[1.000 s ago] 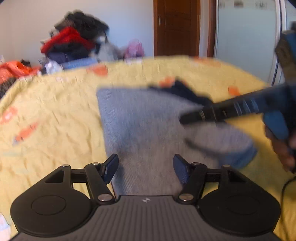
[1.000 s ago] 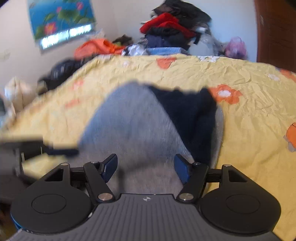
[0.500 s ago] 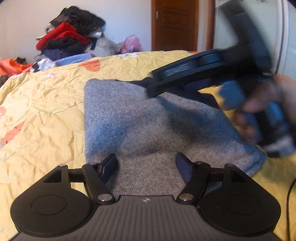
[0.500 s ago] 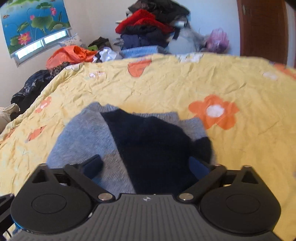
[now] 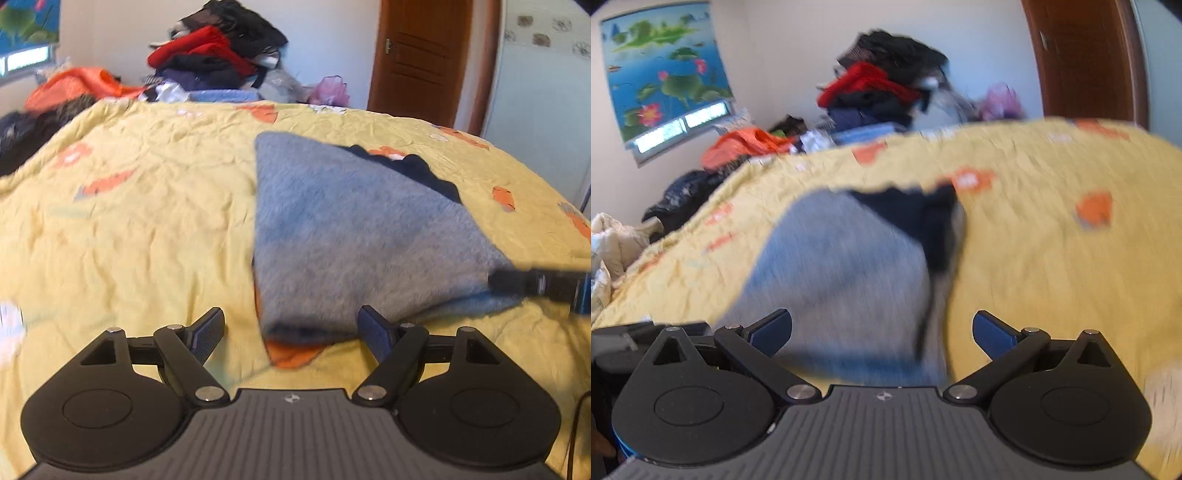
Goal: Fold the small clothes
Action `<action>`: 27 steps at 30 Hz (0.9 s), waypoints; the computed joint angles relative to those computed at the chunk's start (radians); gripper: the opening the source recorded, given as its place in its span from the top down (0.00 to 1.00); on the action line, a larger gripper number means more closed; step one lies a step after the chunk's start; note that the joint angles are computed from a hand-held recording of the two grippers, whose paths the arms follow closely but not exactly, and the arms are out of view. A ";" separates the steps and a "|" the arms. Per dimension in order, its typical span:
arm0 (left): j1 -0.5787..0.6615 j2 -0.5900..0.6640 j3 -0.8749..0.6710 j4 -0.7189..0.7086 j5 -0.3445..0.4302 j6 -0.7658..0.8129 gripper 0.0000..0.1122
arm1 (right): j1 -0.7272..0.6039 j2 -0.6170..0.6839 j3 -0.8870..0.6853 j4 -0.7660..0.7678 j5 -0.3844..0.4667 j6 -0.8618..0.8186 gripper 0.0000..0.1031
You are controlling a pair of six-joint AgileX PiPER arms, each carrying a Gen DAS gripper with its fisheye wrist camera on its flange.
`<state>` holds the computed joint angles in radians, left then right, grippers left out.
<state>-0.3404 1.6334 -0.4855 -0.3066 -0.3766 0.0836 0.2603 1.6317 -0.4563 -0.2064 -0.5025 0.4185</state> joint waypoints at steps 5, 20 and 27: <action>-0.064 0.020 0.054 -0.146 -0.094 0.123 0.21 | 0.146 0.045 0.099 0.343 -0.101 -0.279 0.00; -0.065 0.037 0.028 -0.160 -0.053 0.169 0.08 | 0.445 0.112 0.013 1.121 -0.131 -0.820 0.00; -0.060 0.036 0.027 -0.146 -0.048 0.164 0.08 | 0.407 0.104 0.028 1.018 -0.127 -0.734 0.00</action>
<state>-0.4006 1.6693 -0.4588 -0.4526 -0.4246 0.2479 0.6673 1.7357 -0.4284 0.8120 -0.6295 -0.3153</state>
